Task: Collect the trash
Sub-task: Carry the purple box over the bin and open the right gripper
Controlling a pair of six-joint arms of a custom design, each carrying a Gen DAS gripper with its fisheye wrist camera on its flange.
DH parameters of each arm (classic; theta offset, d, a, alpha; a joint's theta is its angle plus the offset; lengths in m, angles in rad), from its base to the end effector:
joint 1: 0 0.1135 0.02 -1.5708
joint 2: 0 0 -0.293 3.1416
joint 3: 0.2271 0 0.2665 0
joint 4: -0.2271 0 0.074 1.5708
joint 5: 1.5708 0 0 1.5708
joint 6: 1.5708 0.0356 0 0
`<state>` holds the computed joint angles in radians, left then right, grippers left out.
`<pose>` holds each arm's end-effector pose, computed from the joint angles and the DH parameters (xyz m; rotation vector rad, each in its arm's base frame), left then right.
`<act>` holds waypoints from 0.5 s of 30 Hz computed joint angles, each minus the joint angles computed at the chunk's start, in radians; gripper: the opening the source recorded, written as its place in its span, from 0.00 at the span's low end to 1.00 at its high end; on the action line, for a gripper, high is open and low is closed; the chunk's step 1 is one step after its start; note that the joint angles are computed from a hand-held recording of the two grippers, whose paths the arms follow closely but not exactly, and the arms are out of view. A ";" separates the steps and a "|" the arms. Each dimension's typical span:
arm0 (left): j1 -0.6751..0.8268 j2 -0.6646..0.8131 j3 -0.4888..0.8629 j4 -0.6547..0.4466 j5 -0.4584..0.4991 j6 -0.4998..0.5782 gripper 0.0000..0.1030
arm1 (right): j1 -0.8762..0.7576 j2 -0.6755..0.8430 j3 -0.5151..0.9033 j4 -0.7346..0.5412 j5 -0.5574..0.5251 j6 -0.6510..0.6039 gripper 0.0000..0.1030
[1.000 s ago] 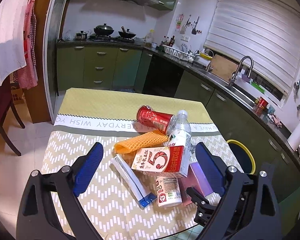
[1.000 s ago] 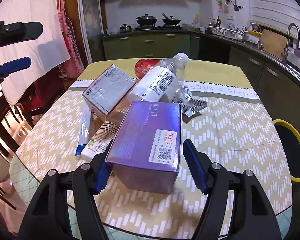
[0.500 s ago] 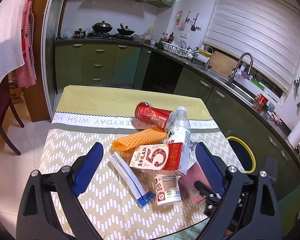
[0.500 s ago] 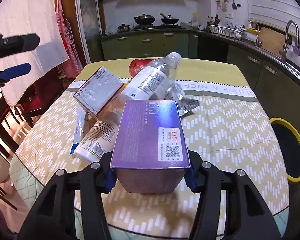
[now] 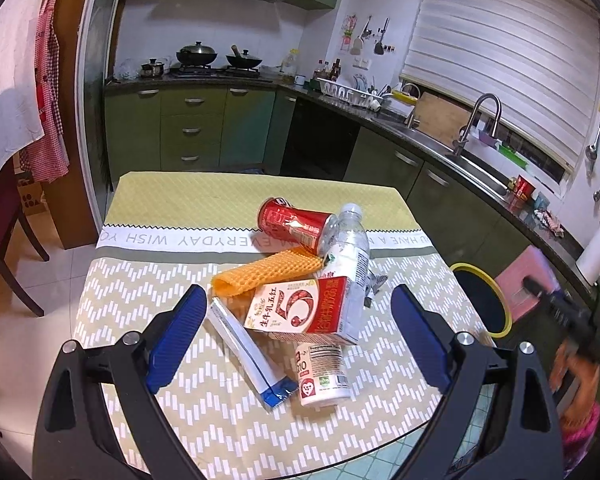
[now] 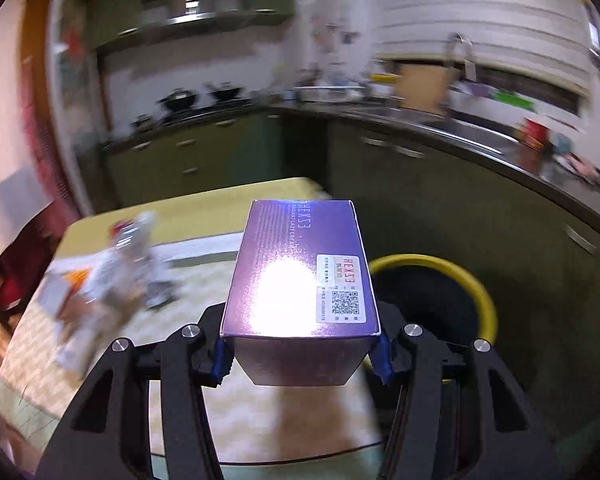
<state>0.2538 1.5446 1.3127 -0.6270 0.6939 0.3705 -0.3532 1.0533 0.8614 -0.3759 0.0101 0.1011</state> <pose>0.3397 0.0646 0.3284 0.4274 2.1986 -0.5104 0.2192 -0.0812 0.3186 0.4883 2.0863 -0.1584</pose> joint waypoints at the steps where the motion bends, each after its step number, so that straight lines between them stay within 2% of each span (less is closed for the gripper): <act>1: -0.004 -0.004 -0.006 0.002 -0.005 -0.002 0.86 | -0.053 0.014 0.014 -0.009 -0.029 -0.016 0.52; 5: -0.021 -0.014 -0.022 0.009 -0.024 -0.014 0.86 | -0.265 0.147 0.086 -0.034 -0.136 -0.100 0.52; 10: -0.054 -0.026 -0.041 0.001 -0.057 -0.016 0.86 | -0.357 0.388 0.175 -0.013 -0.136 -0.164 0.52; 15: -0.083 -0.043 -0.065 -0.007 -0.085 -0.009 0.86 | -0.369 0.597 0.274 0.011 -0.092 -0.168 0.52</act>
